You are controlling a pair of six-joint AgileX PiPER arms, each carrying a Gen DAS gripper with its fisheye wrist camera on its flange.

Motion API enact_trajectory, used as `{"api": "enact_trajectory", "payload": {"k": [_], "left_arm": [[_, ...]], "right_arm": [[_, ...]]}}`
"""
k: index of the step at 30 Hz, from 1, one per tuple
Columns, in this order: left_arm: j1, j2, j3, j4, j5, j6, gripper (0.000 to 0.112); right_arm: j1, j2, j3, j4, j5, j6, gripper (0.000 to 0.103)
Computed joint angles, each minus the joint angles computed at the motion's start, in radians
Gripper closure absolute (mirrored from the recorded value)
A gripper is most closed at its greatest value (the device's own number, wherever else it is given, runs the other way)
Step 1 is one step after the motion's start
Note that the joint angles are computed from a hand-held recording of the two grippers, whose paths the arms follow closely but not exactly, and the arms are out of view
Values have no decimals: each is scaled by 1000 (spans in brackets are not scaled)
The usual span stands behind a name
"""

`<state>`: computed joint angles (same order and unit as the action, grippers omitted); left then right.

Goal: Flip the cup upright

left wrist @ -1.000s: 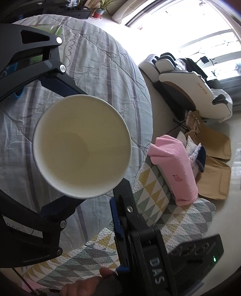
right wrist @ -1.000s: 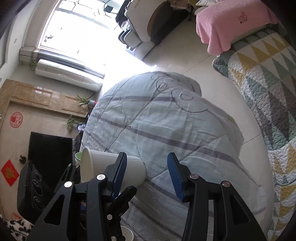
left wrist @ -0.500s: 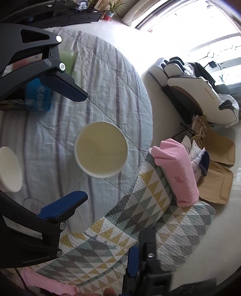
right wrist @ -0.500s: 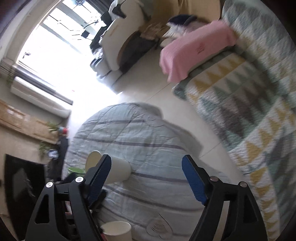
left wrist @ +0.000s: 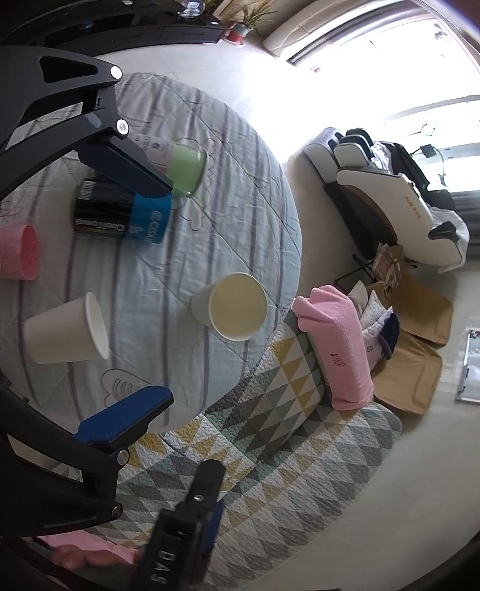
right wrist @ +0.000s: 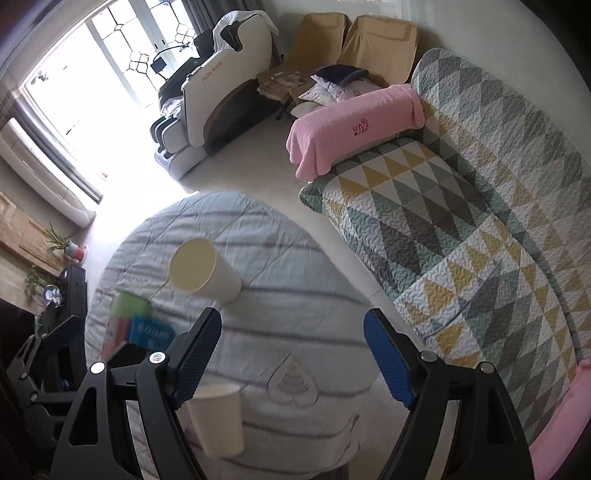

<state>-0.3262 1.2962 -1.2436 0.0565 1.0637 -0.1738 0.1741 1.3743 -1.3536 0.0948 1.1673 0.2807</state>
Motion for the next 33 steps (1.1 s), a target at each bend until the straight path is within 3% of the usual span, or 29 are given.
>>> {"api": "enact_trajectory", "payload": {"k": [7,22,33], "left_arm": [[35,-80,55,-28,16,15,10],[55,-139,29,-31,8,37,10],[79,-276,48,-74,-69,110,10]], "right_arm": [[102,-88,54,-96,5,126,22],[197,-142,44,-177,7,235,22],[389,-270,75,-446,0,449,22]]}}
